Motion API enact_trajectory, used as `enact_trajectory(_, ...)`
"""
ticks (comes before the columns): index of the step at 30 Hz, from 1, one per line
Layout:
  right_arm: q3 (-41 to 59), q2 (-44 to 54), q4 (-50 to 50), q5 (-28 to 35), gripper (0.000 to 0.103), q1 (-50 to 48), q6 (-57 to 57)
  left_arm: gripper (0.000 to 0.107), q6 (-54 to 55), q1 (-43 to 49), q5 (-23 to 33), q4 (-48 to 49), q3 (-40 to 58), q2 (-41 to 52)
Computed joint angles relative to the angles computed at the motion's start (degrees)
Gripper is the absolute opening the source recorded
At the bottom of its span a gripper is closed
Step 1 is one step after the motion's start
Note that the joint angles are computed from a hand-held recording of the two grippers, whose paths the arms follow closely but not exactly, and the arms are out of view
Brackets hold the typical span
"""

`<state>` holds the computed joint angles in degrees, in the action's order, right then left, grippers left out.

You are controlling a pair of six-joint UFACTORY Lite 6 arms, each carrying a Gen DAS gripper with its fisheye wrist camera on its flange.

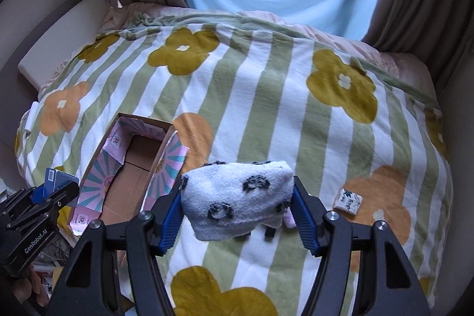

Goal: Organize objects
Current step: 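Carry the blue box and the sock over the cardboard box with both grippers, then open both grippers to drop the blue box and sock into the cardboard box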

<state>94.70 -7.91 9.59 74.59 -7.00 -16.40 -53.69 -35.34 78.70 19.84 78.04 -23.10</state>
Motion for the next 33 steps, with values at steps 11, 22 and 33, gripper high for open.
enact_trajectory(11,17.29,22.17,-1.32,-1.29,0.062,22.45,3.76,0.031,8.43,23.18,0.34,-8.03,-17.66,-16.03)
enact_trajectory(22,31.54,46.49,0.08,-1.82,0.062,34.7,-1.76,0.031,15.87,40.11,-12.7,-16.7,-37.24,-17.88)
enact_trajectory(33,32.05,58.78,1.61,-5.31,0.062,39.24,-7.41,0.031,15.3,41.14,-27.9,-19.01,-46.38,-7.25)
